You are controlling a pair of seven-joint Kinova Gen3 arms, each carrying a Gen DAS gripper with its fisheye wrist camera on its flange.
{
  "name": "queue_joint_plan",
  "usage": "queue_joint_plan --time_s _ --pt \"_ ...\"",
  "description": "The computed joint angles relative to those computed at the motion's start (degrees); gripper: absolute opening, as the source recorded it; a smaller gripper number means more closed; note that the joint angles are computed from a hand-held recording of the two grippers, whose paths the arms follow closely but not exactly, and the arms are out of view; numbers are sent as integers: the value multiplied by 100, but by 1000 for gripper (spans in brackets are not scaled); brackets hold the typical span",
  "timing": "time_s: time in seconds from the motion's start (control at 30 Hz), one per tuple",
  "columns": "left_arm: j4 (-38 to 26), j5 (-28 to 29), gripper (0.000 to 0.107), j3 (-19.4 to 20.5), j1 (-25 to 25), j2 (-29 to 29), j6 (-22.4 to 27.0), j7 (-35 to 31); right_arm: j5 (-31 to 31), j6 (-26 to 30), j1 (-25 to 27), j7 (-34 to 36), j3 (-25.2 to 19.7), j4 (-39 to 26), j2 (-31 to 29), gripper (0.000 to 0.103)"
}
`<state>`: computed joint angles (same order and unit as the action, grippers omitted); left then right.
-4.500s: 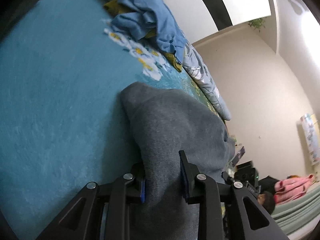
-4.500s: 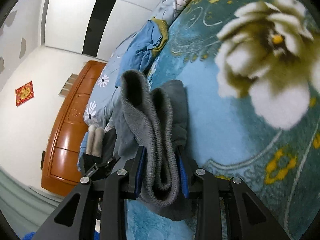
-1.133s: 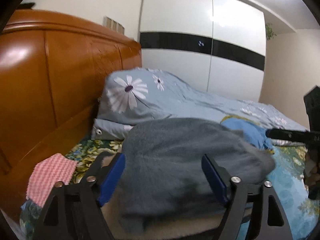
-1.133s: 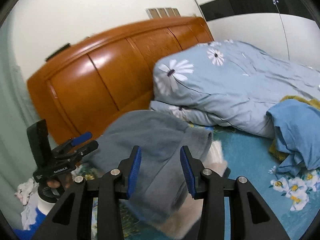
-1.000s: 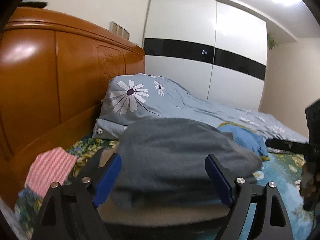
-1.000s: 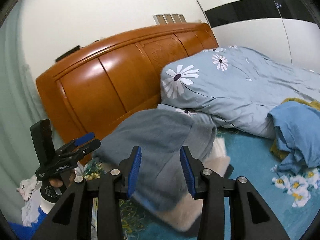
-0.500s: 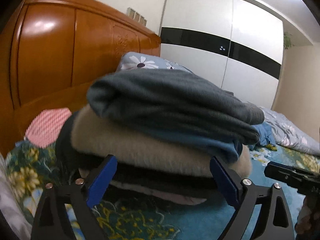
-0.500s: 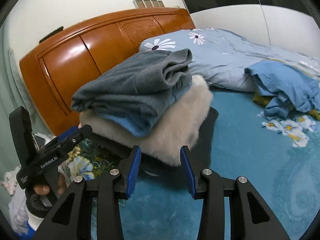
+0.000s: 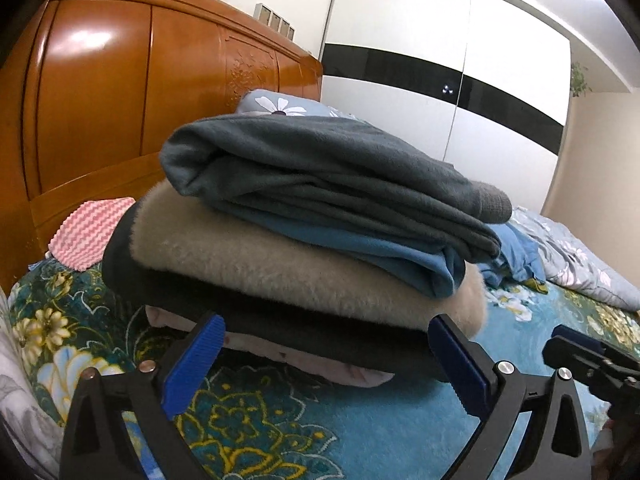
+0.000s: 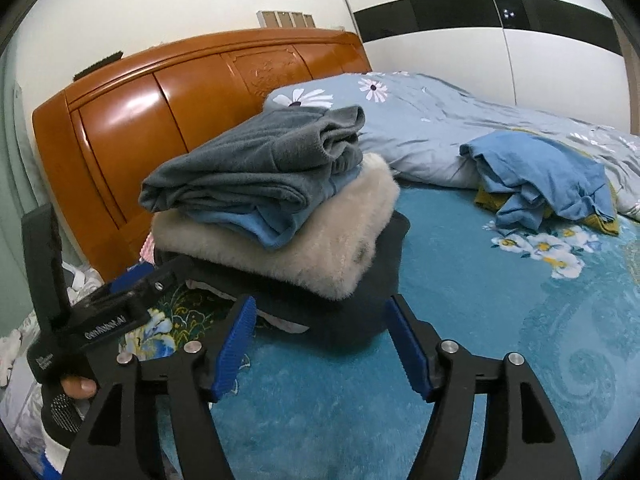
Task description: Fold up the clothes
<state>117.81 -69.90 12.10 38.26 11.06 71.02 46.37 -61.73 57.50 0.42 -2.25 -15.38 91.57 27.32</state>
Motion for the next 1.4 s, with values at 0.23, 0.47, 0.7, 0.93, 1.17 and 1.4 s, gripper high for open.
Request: queue_joint_plan --time_s 0.23,0.47,0.7,0.93,1.17,1.4 --pt "-127 183 103 20 94 86 142 -180 -25 -17 17 119 32 200 -133 81" --pt "-293 332 103 -30 206 211 356 -296 -171 37 117 408 100 504 -303 91" --pt "-487 460 103 -117 241 392 524 -496 -367 -140 -17 451 199 677 -449 103" --pt "-493 448 103 -202 282 450 560 -515 -447 -650 -354 145 165 588 -482 103" --pt "-513 346 103 -237 296 529 735 -657 -503 -1149 -533 74 15 594 -511 103" --pt "-417 213 103 -227 246 408 674 -586 -525 -1405 -609 -39 -62 637 -564 103"
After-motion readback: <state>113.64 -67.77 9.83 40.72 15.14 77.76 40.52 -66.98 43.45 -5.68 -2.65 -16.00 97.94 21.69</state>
